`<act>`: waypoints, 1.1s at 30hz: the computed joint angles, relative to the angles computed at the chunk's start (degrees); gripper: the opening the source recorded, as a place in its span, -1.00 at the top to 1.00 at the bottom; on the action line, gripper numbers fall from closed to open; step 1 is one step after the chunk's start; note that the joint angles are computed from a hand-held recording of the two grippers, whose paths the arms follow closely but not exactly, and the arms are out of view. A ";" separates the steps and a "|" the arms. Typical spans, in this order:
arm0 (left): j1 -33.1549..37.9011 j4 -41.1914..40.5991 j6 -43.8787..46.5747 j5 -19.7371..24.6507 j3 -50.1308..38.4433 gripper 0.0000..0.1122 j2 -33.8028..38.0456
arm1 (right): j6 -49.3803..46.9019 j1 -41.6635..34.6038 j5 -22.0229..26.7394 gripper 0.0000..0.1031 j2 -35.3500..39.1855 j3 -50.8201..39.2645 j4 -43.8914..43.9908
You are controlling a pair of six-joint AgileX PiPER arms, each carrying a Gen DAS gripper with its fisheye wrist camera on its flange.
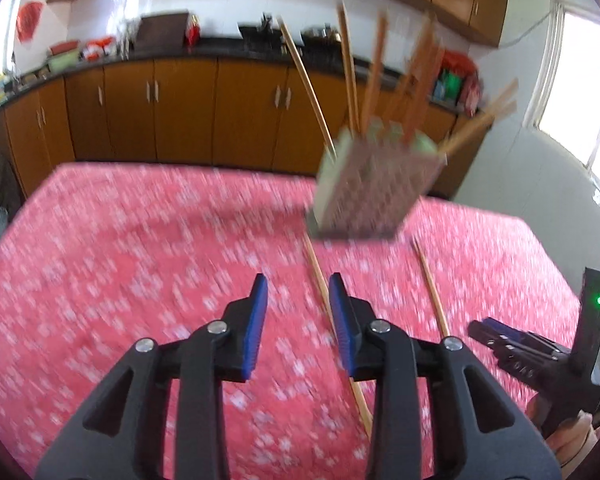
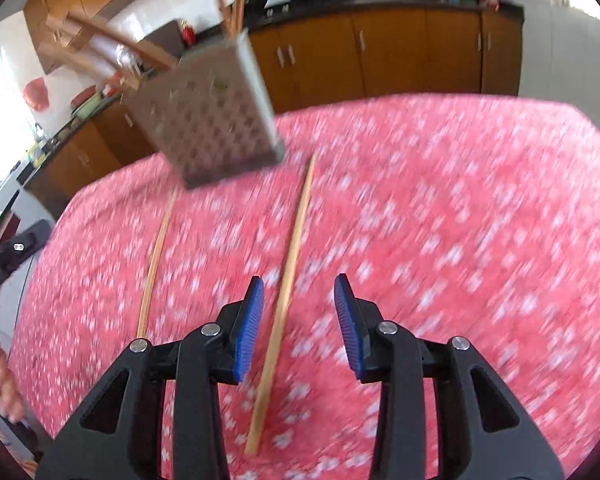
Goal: Organize utensils
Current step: 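Close the right tool on a chopstick while the left tool grasps the last one, then raise both held chopsticks upright and carry them over the holder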
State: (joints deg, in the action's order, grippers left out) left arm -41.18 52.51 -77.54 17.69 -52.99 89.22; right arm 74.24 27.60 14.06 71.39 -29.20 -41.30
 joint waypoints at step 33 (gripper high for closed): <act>9.15 -15.85 21.13 1.77 -4.01 0.82 11.29 | 19.86 -6.18 2.64 0.84 5.46 1.08 -22.76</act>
State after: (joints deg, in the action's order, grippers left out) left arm -32.03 36.67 -56.41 19.46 -57.00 100.51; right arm 94.10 21.42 16.71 76.86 -28.12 -64.05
